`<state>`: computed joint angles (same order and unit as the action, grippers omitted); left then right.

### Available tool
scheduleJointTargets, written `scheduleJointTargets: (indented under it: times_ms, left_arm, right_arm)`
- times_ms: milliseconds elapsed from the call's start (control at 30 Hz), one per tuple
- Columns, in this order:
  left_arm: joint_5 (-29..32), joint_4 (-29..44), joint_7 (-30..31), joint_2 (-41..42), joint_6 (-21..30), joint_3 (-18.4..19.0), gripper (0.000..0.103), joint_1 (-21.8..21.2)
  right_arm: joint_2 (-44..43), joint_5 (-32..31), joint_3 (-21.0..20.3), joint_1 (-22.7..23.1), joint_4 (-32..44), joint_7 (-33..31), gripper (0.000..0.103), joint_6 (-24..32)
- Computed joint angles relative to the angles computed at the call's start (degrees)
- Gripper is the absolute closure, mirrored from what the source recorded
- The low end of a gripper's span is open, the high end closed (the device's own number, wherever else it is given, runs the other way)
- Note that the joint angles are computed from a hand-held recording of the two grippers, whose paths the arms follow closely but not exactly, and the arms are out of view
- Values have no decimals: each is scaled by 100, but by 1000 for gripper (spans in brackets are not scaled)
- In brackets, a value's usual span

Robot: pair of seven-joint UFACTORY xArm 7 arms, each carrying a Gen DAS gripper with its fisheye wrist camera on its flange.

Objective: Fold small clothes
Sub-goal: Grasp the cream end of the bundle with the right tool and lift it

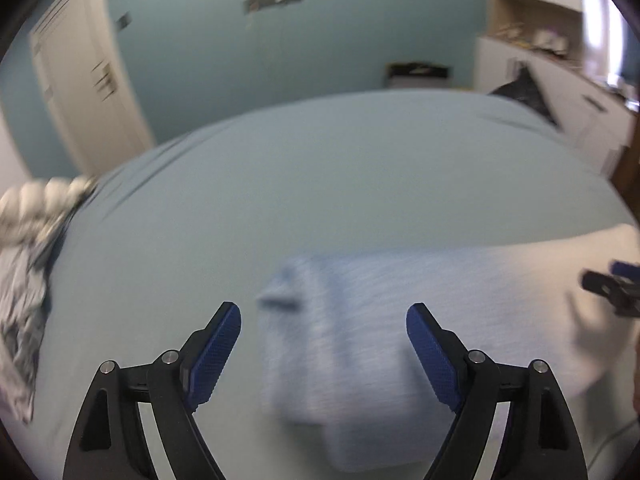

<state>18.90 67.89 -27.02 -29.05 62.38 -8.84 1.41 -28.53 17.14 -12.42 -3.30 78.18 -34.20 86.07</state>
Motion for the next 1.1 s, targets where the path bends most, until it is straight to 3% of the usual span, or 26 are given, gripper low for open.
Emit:
scheduleJointTargets:
  times_ms: [133,267,333,500,633,800,967,1100]
  left_arm:
    - [-186,154,91,389,147,-133,15,-241]
    - [-345,79,230,849,484,-221,14,-326]
    - [63,-339,-135,636,89,-87,5,-585]
    - [62,-17,-304,794,334,-221,6,-561]
    - [40,-264,-442,538,340,-210,5,-665]
    - [-142,-507,-258,169,416,-62,5,-646]
    - [-136,-146,-323,265,798,-195,6,-554]
    - [-554,-75,-312,-133,1166,-131,6,-707]
  right_arm:
    - [256,104,-194,-38,505,-101,1,-31]
    - [739,156,-416,-199,1160,-134,1,391]
    - [1010,218,-508,-330,1521,-145,1,719]
    - [1987,722,-1035,-854,2776,-314,1,2175]
    - [2740,1139,-1477,-1571,3548,-307,1,3354]
    - [3881,1466,-1627,-2505,4521,754,1,4662]
    - [3865,2272,-1411,-2925,3664,1888,1,4741]
    - [3501,2480,-1115,-2976,2577,2468,1,4122]
